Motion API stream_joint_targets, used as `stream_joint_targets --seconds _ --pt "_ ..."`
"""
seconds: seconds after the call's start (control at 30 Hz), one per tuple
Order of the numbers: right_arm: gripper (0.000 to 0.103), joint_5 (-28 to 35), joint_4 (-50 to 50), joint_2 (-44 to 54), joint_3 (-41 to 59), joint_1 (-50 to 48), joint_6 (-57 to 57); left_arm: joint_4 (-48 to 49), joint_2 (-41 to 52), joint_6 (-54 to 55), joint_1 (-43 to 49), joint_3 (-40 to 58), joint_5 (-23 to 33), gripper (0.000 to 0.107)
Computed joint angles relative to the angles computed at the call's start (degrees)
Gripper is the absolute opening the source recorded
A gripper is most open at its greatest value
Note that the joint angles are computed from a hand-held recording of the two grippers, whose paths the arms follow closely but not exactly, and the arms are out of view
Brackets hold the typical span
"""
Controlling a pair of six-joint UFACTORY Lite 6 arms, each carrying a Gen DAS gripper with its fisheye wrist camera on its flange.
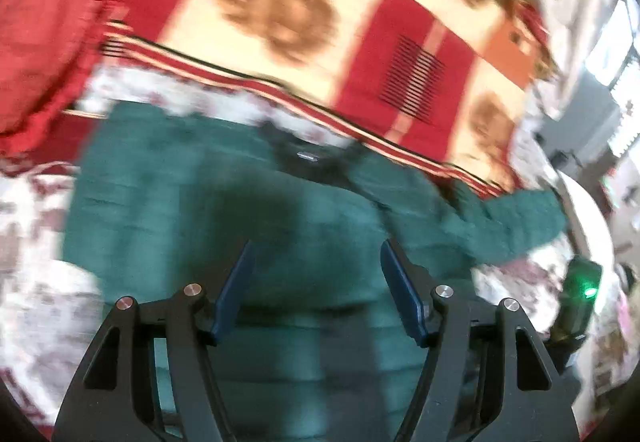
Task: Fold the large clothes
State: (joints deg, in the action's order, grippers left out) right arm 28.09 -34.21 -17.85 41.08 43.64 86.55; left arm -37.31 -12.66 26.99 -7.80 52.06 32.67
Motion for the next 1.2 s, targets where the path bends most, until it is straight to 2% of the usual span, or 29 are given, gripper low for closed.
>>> stream_joint_targets --seconds 0.13,0.2,0.27,0.3,0.37,0.43,0.47,0.53,0.6,0.83,1.0,1.2 --pt "0.103 -6.1 4.6 10.7 7.7 -2.3 -6.8 -4.2 1.6 8.3 12.7 0.1 3.0 0.066" --pt "0.101 -7.8 10.5 17.4 12.5 -3.8 -13.8 -6.5 2.8 12.1 17.9 0.2 4.1 0.066" --pt "0.088 -8.3 15.0 21.8 16.0 -4.6 -19.0 -7.8 4.0 15.2 22.3 0.5 4.8 0.066" --pt "0.078 -8.3 17.2 24.1 17.8 -4.9 -21.5 -8.5 4.8 16.9 24.7 0.7 4.8 0.065" --pt "0.07 -9.1 18.8 27.3 20.0 -5.0 -23.1 -8.7 5.8 18.5 27.3 0.9 4.7 0.065" --pt "0.056 -9.5 17.3 28.4 20.6 -4.9 -22.2 -8.9 7.0 20.2 28.6 1.0 4.5 0.065" --pt "0.054 -9.1 14.3 29.0 21.0 -4.4 -19.4 -8.9 6.9 20.3 28.5 0.6 4.1 0.065" --pt "0.038 -9.1 10.3 28.7 20.5 -3.8 -16.0 -9.0 7.3 20.7 28.6 -0.1 2.9 0.065" --pt "0.03 -9.3 9.4 28.3 20.0 -3.7 -15.5 -9.3 7.7 21.1 28.7 -0.5 2.5 0.065" --pt "0.024 -7.3 1.9 24.6 18.9 -1.9 -10.7 -8.0 6.6 19.5 27.0 -2.0 1.4 0.065" --pt "0.022 -2.2 -5.5 21.8 19.8 0.8 -5.6 -7.5 5.9 18.8 26.6 -2.3 1.7 0.065" --pt "0.021 3.4 -9.7 15.9 19.4 1.5 -4.3 -8.0 6.0 18.9 28.6 -1.5 2.7 0.065"
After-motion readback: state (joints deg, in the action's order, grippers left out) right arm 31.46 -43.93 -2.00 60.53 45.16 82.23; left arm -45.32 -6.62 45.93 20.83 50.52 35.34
